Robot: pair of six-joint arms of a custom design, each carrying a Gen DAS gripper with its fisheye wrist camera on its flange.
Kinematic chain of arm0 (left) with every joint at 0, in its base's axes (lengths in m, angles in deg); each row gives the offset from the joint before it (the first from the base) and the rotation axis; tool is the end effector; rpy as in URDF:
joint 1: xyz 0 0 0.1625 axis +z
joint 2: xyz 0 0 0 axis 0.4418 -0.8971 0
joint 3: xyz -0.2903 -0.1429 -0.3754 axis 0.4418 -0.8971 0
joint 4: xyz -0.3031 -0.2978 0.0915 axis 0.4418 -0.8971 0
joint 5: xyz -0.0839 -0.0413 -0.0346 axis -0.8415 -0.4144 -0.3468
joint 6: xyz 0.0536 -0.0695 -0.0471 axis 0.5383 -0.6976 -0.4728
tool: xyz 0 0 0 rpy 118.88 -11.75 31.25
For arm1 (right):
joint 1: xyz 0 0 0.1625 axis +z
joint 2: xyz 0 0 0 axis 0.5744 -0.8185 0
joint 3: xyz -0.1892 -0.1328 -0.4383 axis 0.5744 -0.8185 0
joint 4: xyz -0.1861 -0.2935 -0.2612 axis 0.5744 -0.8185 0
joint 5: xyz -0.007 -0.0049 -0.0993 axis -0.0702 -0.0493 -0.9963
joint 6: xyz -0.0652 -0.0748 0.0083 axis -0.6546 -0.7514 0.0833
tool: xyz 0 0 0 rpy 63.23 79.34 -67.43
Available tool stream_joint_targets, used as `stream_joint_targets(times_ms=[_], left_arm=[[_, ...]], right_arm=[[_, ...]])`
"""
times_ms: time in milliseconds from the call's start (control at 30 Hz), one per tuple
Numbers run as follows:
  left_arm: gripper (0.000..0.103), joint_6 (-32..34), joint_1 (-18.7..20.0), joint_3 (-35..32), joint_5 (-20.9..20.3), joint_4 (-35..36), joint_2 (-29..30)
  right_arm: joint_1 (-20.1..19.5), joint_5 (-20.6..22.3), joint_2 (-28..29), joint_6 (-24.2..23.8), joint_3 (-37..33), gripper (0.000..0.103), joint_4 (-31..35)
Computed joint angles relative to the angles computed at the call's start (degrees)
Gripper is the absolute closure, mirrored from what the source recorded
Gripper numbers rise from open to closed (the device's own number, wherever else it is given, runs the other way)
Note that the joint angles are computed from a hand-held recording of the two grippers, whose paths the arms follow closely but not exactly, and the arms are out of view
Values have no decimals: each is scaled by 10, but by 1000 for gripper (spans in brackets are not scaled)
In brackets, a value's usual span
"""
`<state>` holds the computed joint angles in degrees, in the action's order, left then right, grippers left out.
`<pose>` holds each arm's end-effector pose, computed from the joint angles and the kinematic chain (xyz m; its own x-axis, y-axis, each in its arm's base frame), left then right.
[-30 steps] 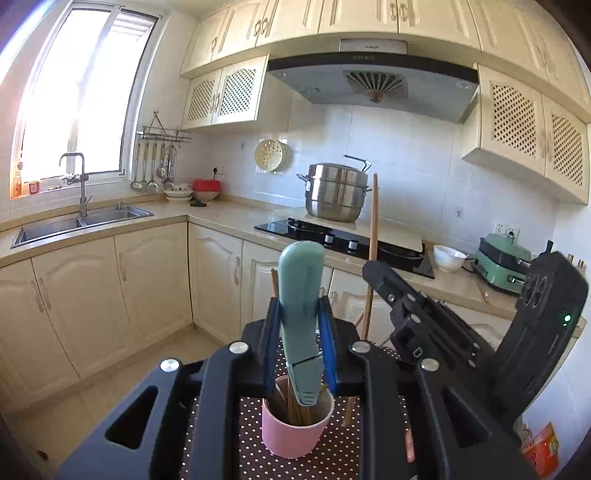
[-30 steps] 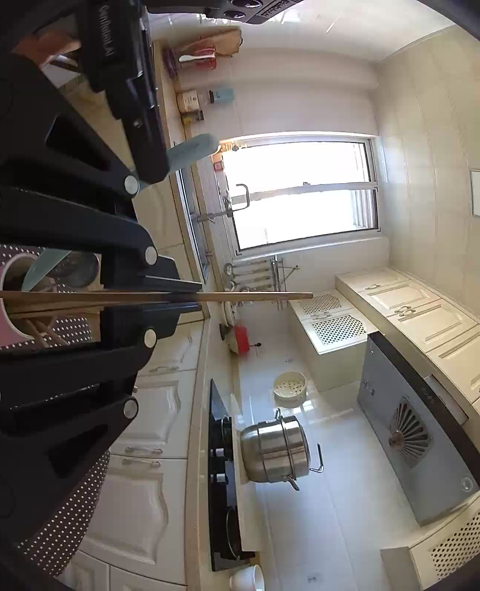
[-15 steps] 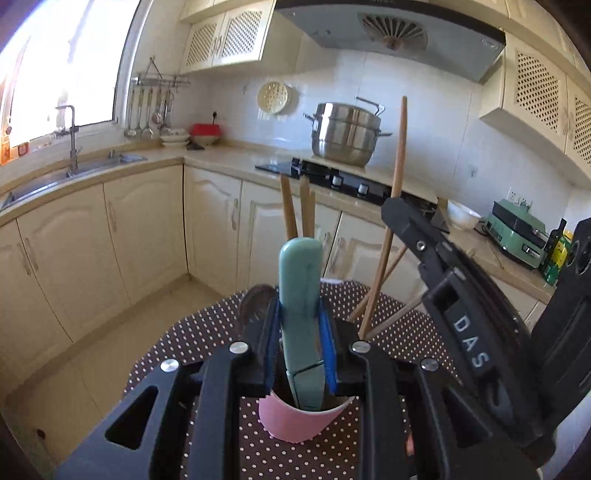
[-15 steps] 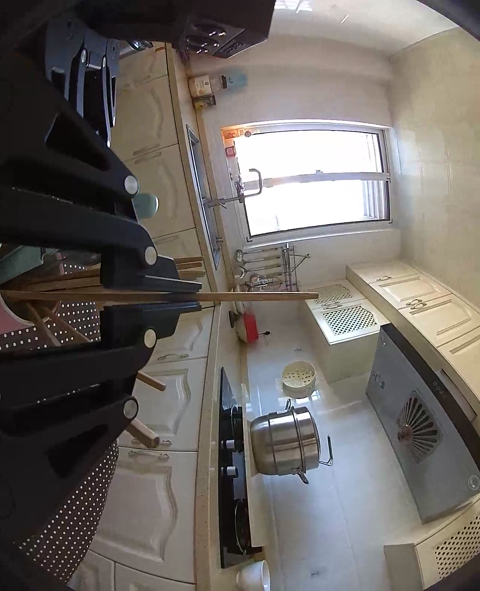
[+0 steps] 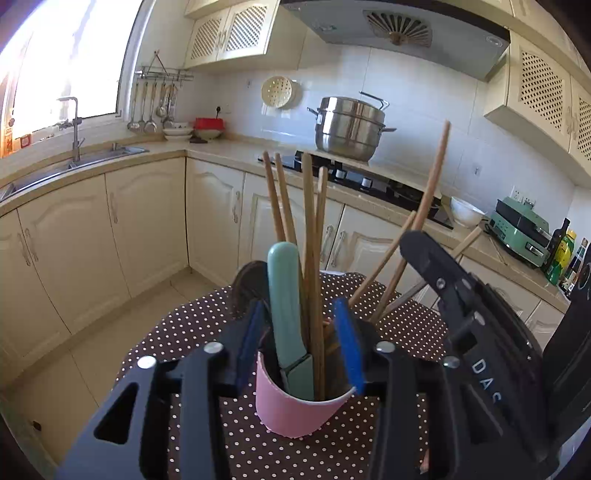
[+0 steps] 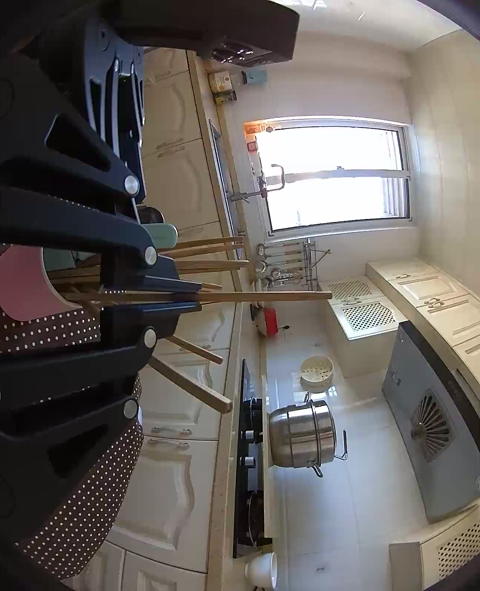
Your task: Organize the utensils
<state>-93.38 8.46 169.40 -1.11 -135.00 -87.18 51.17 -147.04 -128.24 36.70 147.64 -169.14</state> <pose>-0.4088 -0.5482 0.0896 -0.8139 0.0534 -0.5785 0.5217 0.5053 -0.6874 0.1298 -0.5545 0.3122 -0.7275 -0.4609 0.5083 -0.6304 0.1565 -0.7603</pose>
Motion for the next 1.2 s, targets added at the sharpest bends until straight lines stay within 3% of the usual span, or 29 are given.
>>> stream_joint_targets(times_ms=[133, 233, 333, 600, 733, 833, 967, 1200], left_arm=[[40, 3, -8, 12, 19, -25, -3], [37, 13, -17, 18, 55, -49, 1], [27, 8, -24, 21, 79, -46, 2], [26, -18, -47, 50, 101, -37, -17], [24, -29, -65, 67, 118, -40, -26], [22, -36, -83, 80, 133, -40, -33], [18, -13, -112, 97, 155, -74, -33], [16, -52, -166, 136, 193, -58, -48]], right_arm=[[-1, -7, -3, -6, 8, 97, 1], [1, -23, -3, -10, 11, 97, 10], [1, -35, -1, -14, 15, 97, 13], [4, -40, -19, -6, 47, 95, -21], [6, -38, -39, 1, 63, 68, -32], [6, -38, -64, 9, 80, 67, -30], [13, -58, -103, 24, 112, 58, -43], [49, -130, -161, 6, 174, 37, -67]])
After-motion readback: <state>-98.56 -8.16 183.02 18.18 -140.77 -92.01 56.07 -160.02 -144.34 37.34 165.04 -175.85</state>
